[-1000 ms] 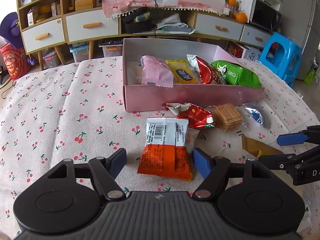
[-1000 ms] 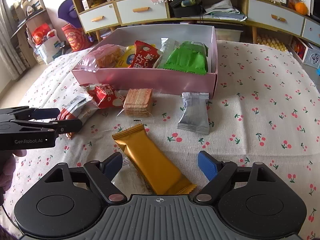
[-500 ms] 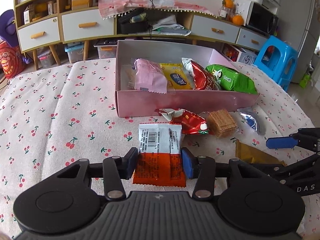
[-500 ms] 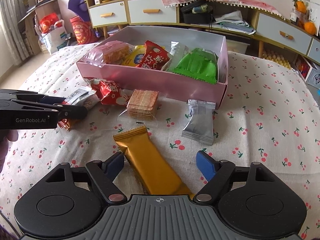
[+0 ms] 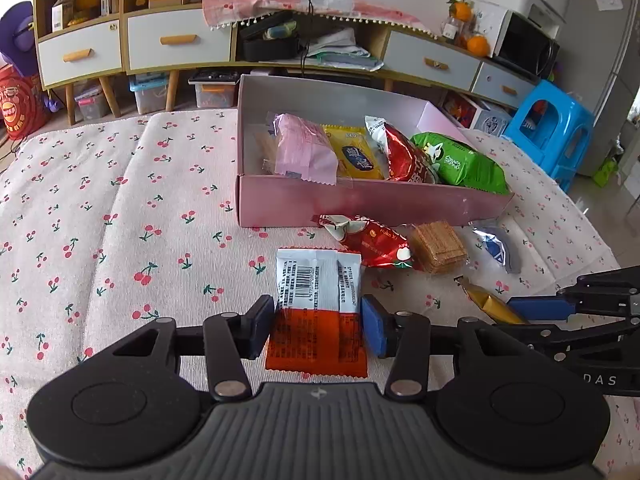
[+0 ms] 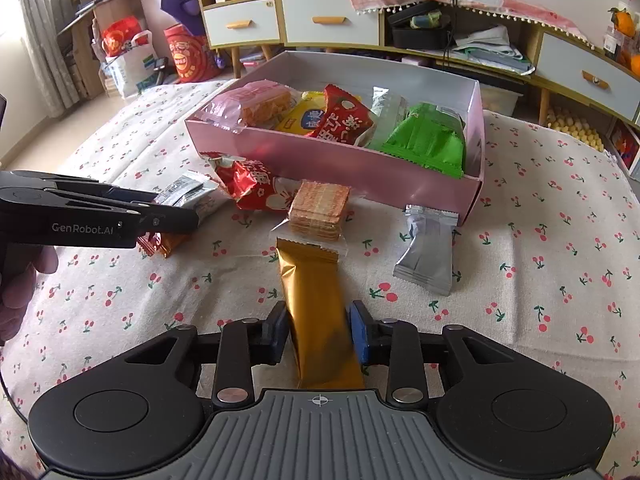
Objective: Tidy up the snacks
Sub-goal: 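Grasp the orange-white biscuit pack with left tool while right tool grasps gold bar, then carry both packs into the pink box and open both tools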
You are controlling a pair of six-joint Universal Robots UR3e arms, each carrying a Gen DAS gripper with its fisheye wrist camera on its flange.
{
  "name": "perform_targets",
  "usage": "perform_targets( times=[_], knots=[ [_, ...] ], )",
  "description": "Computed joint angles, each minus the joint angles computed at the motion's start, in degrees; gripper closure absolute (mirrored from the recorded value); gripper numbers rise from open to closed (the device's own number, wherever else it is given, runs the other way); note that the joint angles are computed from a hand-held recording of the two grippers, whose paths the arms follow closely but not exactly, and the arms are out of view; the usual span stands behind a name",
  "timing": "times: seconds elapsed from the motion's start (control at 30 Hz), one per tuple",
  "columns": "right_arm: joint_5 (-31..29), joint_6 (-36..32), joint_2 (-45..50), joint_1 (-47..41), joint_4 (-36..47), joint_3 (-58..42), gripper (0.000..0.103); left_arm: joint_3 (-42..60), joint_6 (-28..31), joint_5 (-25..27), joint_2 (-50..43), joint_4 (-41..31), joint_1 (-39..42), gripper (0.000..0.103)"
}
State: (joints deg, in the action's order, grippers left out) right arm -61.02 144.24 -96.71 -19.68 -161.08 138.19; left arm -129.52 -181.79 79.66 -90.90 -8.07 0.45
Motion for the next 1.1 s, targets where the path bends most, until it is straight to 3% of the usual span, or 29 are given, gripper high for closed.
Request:
perform_targets(
  times=[0.47, 0.8, 1.1],
  knots=[
    [2.06, 3.19, -1.85, -1.09, 6.90, -2.84, 0.079, 0.84, -1.50, -0.75, 2.34, -3.14, 0.41, 0.063],
    [3.94, 7.63, -2.32, -2.70, 13.35, -6.84, 0.091, 1.31, -2.73, -2.29, 4.89, -6.26, 1.24, 0.064],
    [4.24, 12.01, -1.95, -2.28, 16.72, -10.17, 0.093, 2.73, -4.02, -2.69, 5.74, -7.38, 1.27, 0.064]
  ],
)
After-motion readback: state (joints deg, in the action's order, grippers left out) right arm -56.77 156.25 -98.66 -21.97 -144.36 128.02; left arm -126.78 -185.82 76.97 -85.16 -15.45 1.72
